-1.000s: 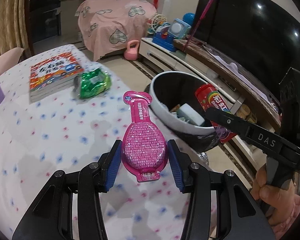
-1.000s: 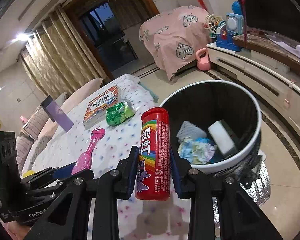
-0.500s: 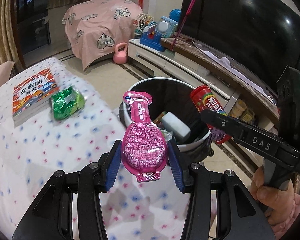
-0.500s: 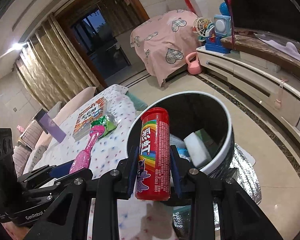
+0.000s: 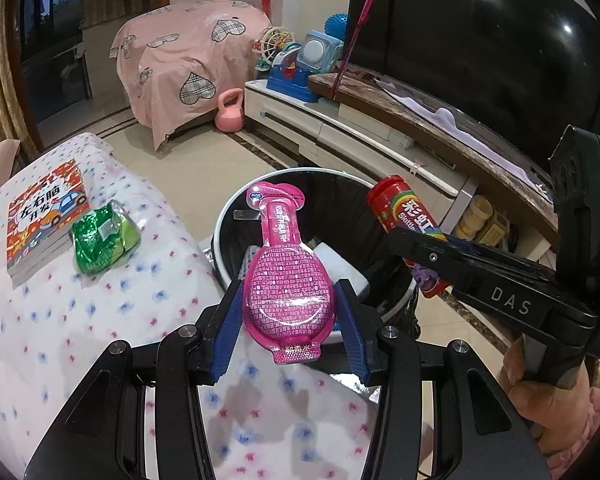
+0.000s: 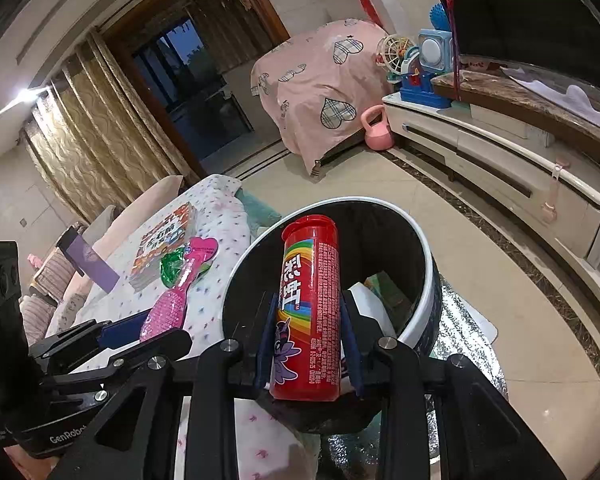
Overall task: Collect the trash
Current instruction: 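Carry both items over the bin and open both tools to drop them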
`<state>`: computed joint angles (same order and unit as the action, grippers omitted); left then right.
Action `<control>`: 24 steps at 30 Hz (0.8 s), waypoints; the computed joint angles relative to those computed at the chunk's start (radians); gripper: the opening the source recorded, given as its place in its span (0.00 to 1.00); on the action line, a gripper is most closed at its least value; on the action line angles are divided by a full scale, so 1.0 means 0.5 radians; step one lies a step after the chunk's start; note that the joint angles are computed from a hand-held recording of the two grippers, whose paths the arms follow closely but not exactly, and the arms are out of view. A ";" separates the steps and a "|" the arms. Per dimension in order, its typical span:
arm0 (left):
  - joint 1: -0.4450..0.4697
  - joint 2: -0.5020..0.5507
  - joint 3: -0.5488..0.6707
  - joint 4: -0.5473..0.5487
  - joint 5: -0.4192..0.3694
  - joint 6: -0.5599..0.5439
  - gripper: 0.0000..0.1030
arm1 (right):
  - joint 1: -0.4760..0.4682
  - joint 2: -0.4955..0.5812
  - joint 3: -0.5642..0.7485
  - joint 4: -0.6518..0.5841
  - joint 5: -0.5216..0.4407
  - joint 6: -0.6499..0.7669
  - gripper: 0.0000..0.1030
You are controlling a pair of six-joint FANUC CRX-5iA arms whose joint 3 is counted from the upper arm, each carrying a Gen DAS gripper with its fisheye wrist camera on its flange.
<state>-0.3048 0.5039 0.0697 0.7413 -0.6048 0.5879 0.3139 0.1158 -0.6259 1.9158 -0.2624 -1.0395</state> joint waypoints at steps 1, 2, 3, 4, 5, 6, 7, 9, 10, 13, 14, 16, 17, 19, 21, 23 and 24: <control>-0.004 0.010 0.017 -0.015 -0.002 0.013 0.44 | 0.000 0.005 0.006 -0.021 0.003 0.022 0.30; -0.007 0.019 0.030 -0.027 -0.004 0.027 0.44 | 0.002 0.010 0.012 -0.050 0.004 0.051 0.30; -0.010 0.032 0.050 -0.044 -0.010 0.047 0.44 | -0.001 0.012 0.015 -0.058 0.006 0.061 0.30; -0.010 0.039 0.060 -0.053 -0.013 0.057 0.44 | 0.003 0.015 0.018 -0.076 0.005 0.078 0.30; -0.010 0.055 0.087 -0.075 -0.024 0.084 0.44 | 0.002 0.020 0.023 -0.093 0.007 0.098 0.30; -0.009 0.065 0.103 -0.087 -0.034 0.098 0.44 | 0.006 0.026 0.029 -0.126 0.006 0.132 0.30; -0.009 0.074 0.118 -0.099 -0.041 0.111 0.44 | 0.008 0.030 0.034 -0.154 0.005 0.160 0.30; -0.009 0.104 0.171 -0.137 -0.067 0.156 0.44 | 0.017 0.047 0.051 -0.242 0.008 0.250 0.30; -0.009 0.117 0.192 -0.152 -0.079 0.173 0.44 | 0.021 0.053 0.057 -0.284 0.008 0.291 0.30; -0.013 0.166 0.279 -0.219 -0.124 0.244 0.44 | 0.056 0.079 0.087 -0.479 -0.012 0.470 0.30; -0.014 0.177 0.298 -0.236 -0.134 0.260 0.44 | 0.068 0.088 0.097 -0.539 -0.018 0.522 0.30; -0.014 0.199 0.334 -0.263 -0.153 0.287 0.44 | 0.077 0.104 0.113 -0.626 -0.023 0.597 0.30; -0.015 0.212 0.356 -0.278 -0.163 0.305 0.44 | 0.080 0.112 0.121 -0.662 -0.024 0.630 0.30; -0.016 0.233 0.390 -0.293 -0.183 0.325 0.44 | 0.089 0.124 0.134 -0.729 -0.036 0.690 0.30; -0.018 0.256 0.429 -0.320 -0.207 0.353 0.44 | 0.101 0.137 0.150 -0.803 -0.051 0.759 0.30; -0.022 0.279 0.469 -0.352 -0.229 0.384 0.44 | 0.102 0.147 0.162 -0.853 -0.041 0.800 0.30; -0.024 0.289 0.488 -0.367 -0.242 0.401 0.44 | 0.107 0.152 0.169 -0.888 -0.043 0.830 0.30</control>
